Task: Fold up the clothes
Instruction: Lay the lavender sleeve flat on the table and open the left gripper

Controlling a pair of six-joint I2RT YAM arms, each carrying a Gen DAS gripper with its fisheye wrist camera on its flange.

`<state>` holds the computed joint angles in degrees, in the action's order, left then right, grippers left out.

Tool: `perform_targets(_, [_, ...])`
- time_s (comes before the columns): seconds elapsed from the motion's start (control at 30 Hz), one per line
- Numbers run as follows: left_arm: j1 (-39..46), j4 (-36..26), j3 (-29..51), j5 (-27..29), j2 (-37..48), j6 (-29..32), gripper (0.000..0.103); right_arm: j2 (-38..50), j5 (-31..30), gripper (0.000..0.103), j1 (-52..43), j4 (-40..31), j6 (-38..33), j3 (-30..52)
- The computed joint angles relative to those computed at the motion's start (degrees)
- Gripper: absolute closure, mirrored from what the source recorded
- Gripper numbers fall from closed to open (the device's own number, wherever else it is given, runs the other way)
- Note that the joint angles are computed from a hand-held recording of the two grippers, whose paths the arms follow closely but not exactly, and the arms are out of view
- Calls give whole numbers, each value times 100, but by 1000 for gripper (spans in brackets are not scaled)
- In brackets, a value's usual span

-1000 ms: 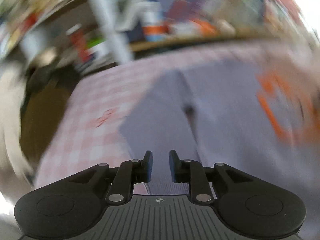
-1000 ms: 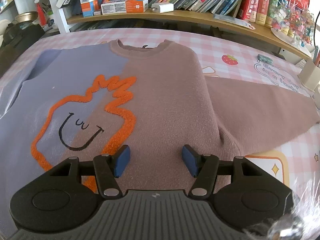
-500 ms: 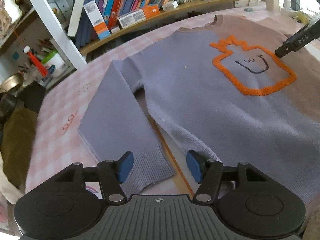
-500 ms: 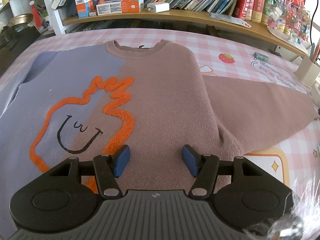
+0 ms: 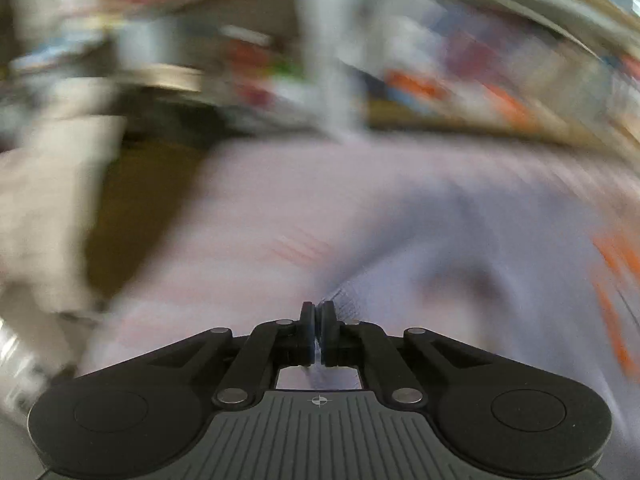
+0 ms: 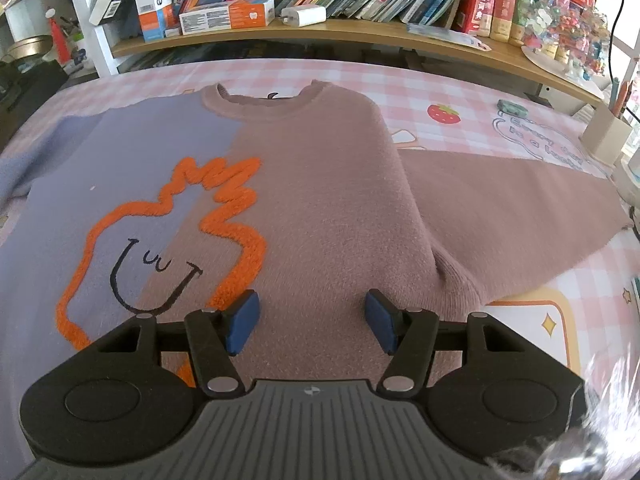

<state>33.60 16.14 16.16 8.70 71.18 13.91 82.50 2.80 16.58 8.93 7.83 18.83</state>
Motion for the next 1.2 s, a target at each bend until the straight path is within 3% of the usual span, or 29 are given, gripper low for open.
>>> perform_targets(0.03, [77,317,161,-348,186,-407,97,12,41,46,26,-5,33,10])
perform_targets(0.1, [250,480,475,-493,443,-790,97,44,118,46,81,-17,93,39])
perform_targets(0.2, [158,487,608,-731,470,-787,91,36,131,45,96,-66,112,67])
perform_targets(0.33, [-66,627,142,-758,-104,-746,84,-359,-250,48,-229,-184,10,5])
perform_targets(0.4, [-297,384,-86,-547,-527,-681,84,-777,-432,48,-538,-260,-209,-11])
perform_targets(0.5, [-918,-525,-301,2,-1242,-302,82,-996,-546,48,-1057,-267,-846,185])
perform_targets(0.6, [-1961,-1265,-444,135,-1598,49,82,-124,-416,49,-1467,-310,-1542,866])
perform_targets(0.8, [-4182,-1502,-567,-882,-1248,-636,82,1679,-534,46,-1782,-767,-2842,2323])
perform_targets(0.9, [-4575,-1296,-558,-1259,-761,-898,72,2161,-610,46,-1812,-806,-3062,2642])
perform_targets(1.0, [-4820,-1173,-671,-1639,-568,-1272,70,2322,-960,47,-1947,-751,-3192,2755])
perform_targets(1.17, [-4946,-1280,-700,-1924,-595,-1734,63,2491,-1618,58,-2276,-1124,-3158,3040])
perform_targets(1.2, [-4986,-1292,-690,-1986,-575,-1801,63,2476,-1644,67,-2283,-1061,-3109,3001])
